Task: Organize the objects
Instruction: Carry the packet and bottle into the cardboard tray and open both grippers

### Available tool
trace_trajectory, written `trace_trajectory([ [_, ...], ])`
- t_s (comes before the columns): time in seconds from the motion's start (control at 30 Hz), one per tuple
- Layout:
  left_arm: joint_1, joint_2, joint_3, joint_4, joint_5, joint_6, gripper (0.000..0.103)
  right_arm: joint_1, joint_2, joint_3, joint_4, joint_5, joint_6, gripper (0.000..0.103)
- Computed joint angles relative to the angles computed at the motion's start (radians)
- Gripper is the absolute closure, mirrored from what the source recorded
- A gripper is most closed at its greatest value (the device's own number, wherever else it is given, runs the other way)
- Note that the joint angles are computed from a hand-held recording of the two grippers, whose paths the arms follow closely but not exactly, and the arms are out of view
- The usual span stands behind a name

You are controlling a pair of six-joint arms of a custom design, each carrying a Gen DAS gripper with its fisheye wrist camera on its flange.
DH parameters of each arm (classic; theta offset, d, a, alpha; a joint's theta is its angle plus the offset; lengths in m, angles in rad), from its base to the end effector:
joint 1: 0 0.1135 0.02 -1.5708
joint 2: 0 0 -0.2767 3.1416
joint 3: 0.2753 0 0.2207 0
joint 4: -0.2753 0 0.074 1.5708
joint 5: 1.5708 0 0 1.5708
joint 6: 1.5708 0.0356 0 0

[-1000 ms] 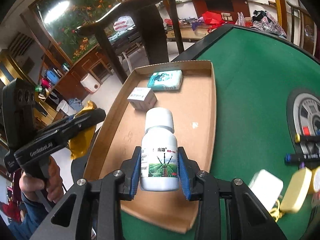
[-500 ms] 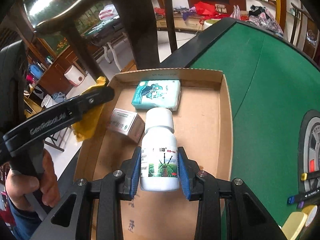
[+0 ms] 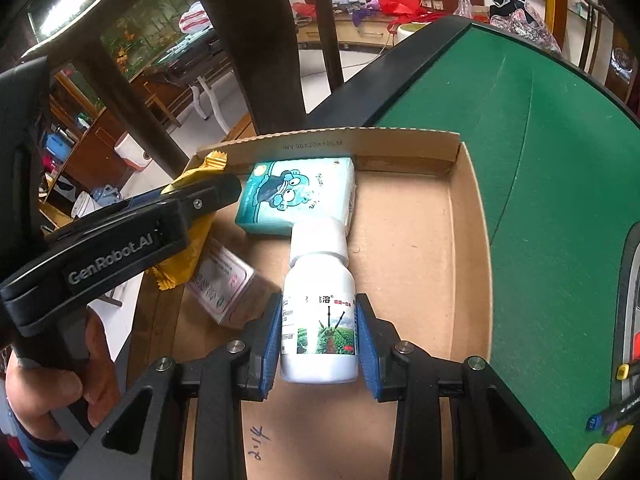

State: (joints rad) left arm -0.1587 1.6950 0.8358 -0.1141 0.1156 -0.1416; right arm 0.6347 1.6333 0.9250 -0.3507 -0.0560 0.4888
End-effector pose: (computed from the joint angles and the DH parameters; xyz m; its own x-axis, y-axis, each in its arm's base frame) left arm 0.2955 -0.0515 0.1760 -0.8394 -0.0076 -0.5435 0.1036 0.9793 -0.1738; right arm 0.2334 0.1743 0.2015 -0.9082 -0.0865 -0.4095 -0.2125 0.9382 0.2731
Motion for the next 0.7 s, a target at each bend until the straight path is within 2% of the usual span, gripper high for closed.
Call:
trace_trajectory([
  [0.3,0.021,-0.027,-0.021,-0.011,0.06,0.013,0.044,-0.011,-0.009,-0.001,0.0,-0.015,0.002,0.063],
  [0.5,0.013,-0.057,-0.044,-0.019,0.057,0.007,0.044,0.008,-0.075,-0.058,0.001,-0.002,0.023,0.063],
  [0.7,0.009,-0.158,-0.125,-0.014,0.078,-0.01,0.043,0.032,-0.219,-0.155,0.008,0.021,0.044,0.063],
])
